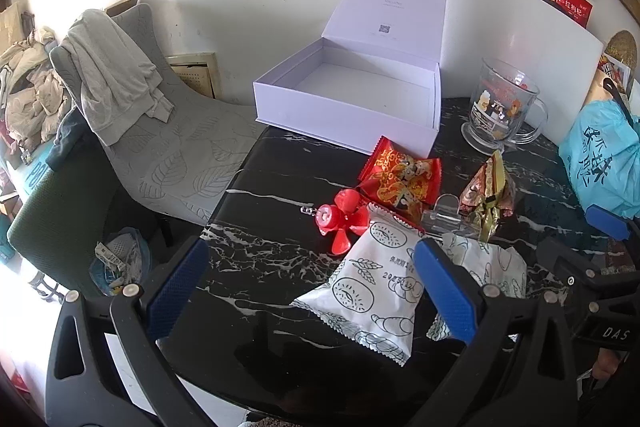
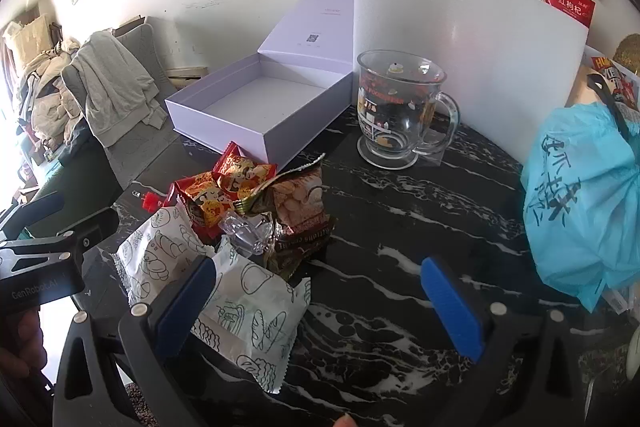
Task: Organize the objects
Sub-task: 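Move both tools toward the two white pastry packets on the table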
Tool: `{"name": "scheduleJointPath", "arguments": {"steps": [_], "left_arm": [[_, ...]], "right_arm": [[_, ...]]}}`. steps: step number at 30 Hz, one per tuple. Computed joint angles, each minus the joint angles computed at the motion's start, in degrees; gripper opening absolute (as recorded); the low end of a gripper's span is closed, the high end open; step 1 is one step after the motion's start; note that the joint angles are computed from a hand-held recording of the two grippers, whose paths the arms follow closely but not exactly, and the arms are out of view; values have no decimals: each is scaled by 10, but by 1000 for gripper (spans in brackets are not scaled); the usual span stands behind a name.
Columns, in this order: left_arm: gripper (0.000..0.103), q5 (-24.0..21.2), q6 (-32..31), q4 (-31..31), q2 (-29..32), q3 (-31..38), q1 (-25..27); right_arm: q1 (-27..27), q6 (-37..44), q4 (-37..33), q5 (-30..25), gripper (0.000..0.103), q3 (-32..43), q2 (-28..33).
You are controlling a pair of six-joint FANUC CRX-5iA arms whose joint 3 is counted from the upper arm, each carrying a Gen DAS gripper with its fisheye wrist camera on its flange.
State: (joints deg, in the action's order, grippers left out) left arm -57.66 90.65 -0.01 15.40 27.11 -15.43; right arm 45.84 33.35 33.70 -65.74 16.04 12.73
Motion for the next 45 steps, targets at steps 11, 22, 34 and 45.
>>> {"name": "scheduleJointPath", "arguments": {"steps": [11,22,34,45], "left_arm": [[103,-1,-15,13,0,-4,1],[103,-2,-33,39,3,-11,4],[103,-2,-35,38,0,-17,2],[103,-16,-40,49,8,-15,3]], "right_arm": [[0,-8,2,3,103,-9,-5],[2,-22,5,-1,103,-20,-11],[3,-31,2,5,103,-34,-20],[3,-25,-11,3,103,-33,-20]]}}
